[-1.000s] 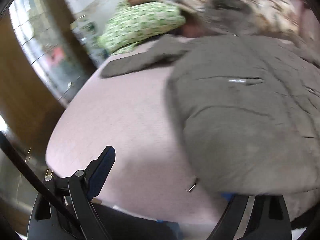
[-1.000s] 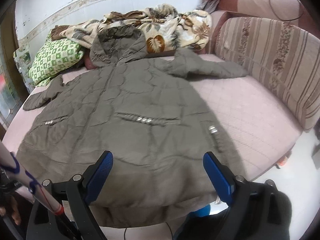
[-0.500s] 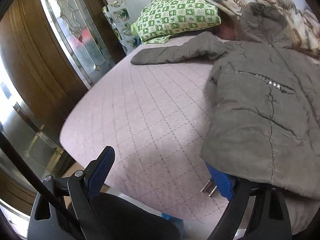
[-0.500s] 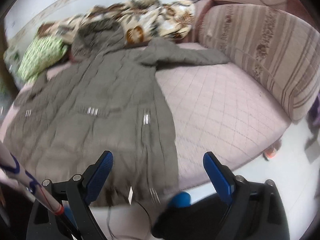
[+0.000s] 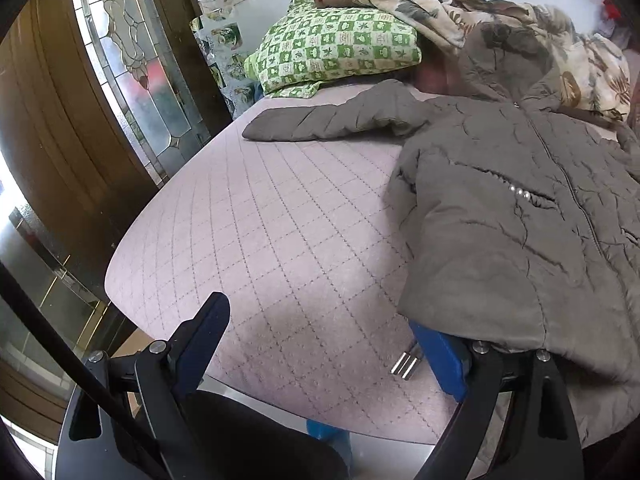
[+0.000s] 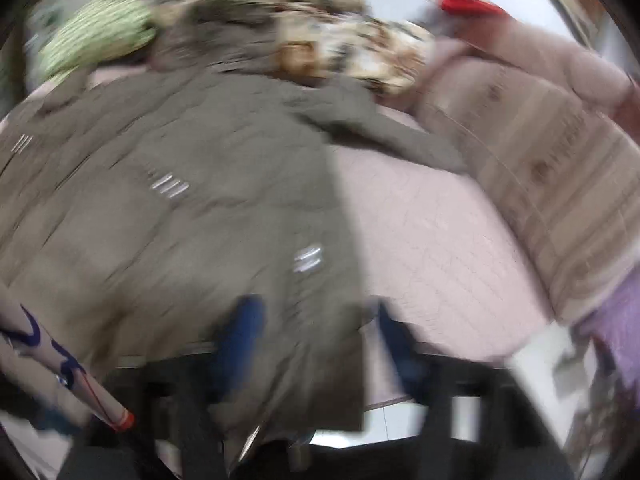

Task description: Fold large clothes

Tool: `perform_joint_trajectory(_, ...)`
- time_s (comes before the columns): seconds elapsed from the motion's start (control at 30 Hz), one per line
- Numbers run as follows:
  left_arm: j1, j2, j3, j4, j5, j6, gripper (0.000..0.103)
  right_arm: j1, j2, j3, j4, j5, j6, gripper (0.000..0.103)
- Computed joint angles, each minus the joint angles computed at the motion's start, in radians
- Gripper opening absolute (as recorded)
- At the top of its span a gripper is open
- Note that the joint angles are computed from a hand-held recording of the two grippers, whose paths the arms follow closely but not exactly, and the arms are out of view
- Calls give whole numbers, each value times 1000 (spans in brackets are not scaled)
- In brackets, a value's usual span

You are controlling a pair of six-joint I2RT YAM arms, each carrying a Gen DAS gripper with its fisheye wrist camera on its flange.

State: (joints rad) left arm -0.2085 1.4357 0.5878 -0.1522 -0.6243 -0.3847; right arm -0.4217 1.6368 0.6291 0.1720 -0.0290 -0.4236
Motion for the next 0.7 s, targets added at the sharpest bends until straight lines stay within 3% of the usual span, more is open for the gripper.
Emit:
perform_joint_trajectory(0.07,-3,11,4,-6,-5,-3,91,-70,77,158,-111,-29,106,37)
perform_joint_trajectory(0.2,-10,-16,-21,6,6,15,91,-123,274,371,-104,184,182,35)
perform_joint_trajectory(0.23,-6,-19,-18,8,8,25,91,-143,310,435,-167,194,179,35)
perform_joint_trajectory(0.27,-4,-19,-18,11,11,26,91,-172,298,464,-240,118,164,35)
perform_joint_trajectory(0.3,2,-16,-16,17,19,28,91,-194,244,442,-277,10,123,36)
perform_joint_trajectory(0.37,5,-3,-3,21,29,15,91,-209,83,311,-302,-169,-21,68)
perform_joint_trajectory(0.4,12,2,5,18,38,19,91,-204,-10,237,-345,-272,-109,92)
perform_joint_trajectory(0.43,11,5,12,13,44,17,91,-200,-85,169,-374,-359,-178,97)
perform_joint_trajectory(0.47,12,2,16,9,51,18,91,-185,-143,108,-380,-400,-225,97)
perform_joint_trajectory(0.53,14,-11,19,7,57,32,91,-110,-251,-25,-338,-380,-279,97)
perform_joint_trajectory(0.6,24,-31,17,20,65,66,91,-32,-309,-152,-207,-319,-271,97)
perform_joint_trajectory(0.7,27,-54,21,16,75,84,91,64,-266,-256,28,-180,-244,97)
